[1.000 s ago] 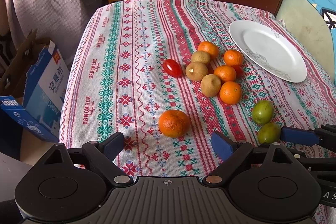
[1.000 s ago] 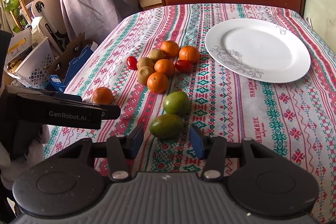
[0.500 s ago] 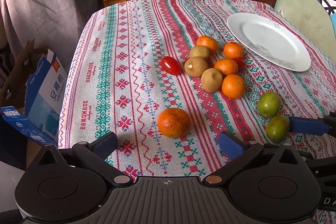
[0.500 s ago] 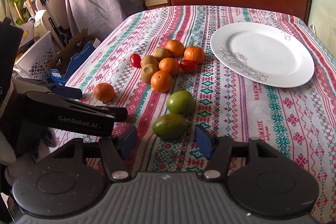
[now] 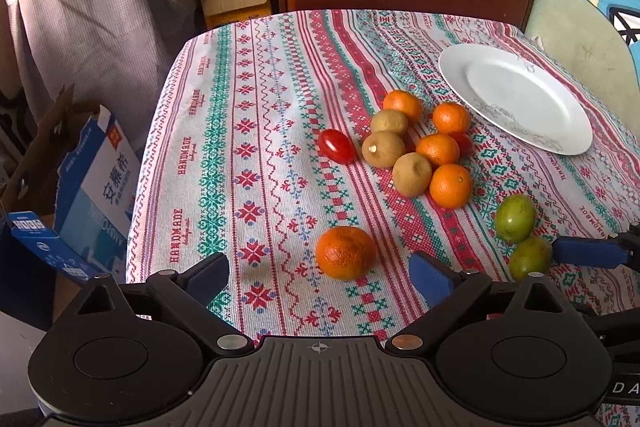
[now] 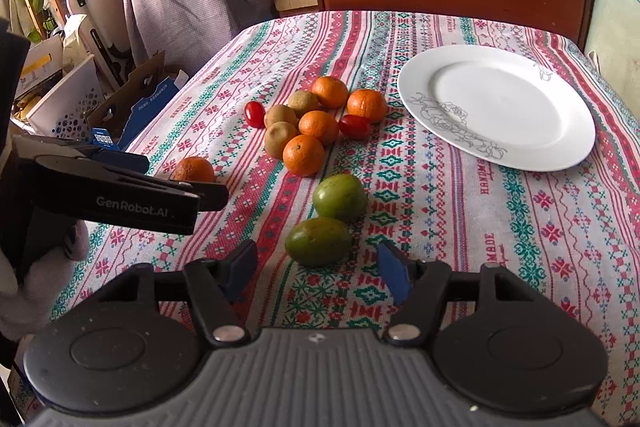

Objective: Organize fruits
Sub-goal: 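Close the left tool on the mandarin while the right tool grasps the lime, then carry both fruits onto the white plate and open both tools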

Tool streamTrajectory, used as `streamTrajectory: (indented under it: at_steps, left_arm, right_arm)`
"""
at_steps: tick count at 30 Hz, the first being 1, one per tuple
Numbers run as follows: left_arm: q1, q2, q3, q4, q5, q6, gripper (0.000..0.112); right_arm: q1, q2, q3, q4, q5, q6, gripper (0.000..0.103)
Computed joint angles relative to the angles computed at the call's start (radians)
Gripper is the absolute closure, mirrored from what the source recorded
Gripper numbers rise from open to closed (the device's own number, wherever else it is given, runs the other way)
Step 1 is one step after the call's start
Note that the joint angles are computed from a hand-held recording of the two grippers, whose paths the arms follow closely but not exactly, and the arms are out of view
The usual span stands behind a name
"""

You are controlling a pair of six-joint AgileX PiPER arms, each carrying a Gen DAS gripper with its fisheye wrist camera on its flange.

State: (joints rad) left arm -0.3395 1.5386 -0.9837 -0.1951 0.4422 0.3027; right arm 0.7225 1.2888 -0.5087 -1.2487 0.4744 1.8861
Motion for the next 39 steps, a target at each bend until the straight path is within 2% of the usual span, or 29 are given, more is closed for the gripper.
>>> streamTrajectory:
  at_steps: [6, 7, 9, 11, 14, 22, 27, 32, 39]
  left_arm:
    - [-0.009, -0.002, 0.015, -0.021, -0.021, 0.035, 0.042]
    - [-0.01, -0.004, 0.019, -0.025, -0.027, 0.042, 0.045]
    - [-0.006, -0.009, 0.024, -0.064, -0.032, 0.085, 0.062]
    - [-0.004, -0.013, 0.027, -0.098, -0.034, 0.125, 0.074]
    - [-0.006, -0.017, 0.033, -0.116, -0.04, 0.152, 0.084]
    - [-0.009, -0.025, 0.016, -0.109, -0.028, 0.099, 0.084]
    - [-0.018, -0.042, -0.012, -0.172, -0.008, 0.12, 0.084]
    - [-0.04, -0.018, -0.083, -0.241, 0.028, 0.142, 0.084]
    - [-0.094, 0.071, -0.238, -0.267, 0.084, 0.105, 0.084]
  right_arm:
    - [-0.015, -0.006, 0.009, -0.037, -0.017, 0.032, 0.064]
    - [-0.017, -0.006, 0.011, -0.044, -0.021, 0.039, 0.066]
    - [-0.015, -0.006, 0.011, -0.048, -0.02, 0.04, 0.067]
    - [-0.016, -0.006, 0.012, -0.055, -0.021, 0.048, 0.067]
    - [-0.016, -0.008, 0.012, -0.056, -0.02, 0.052, 0.067]
    - [-0.04, -0.066, 0.009, -0.012, -0.044, 0.011, 0.067]
    - [-0.064, -0.113, 0.004, 0.012, -0.029, -0.022, 0.067]
    - [-0.166, -0.17, -0.002, 0.049, -0.034, -0.115, 0.067]
    - [-0.425, -0.219, -0.025, 0.225, -0.153, -0.389, 0.067]
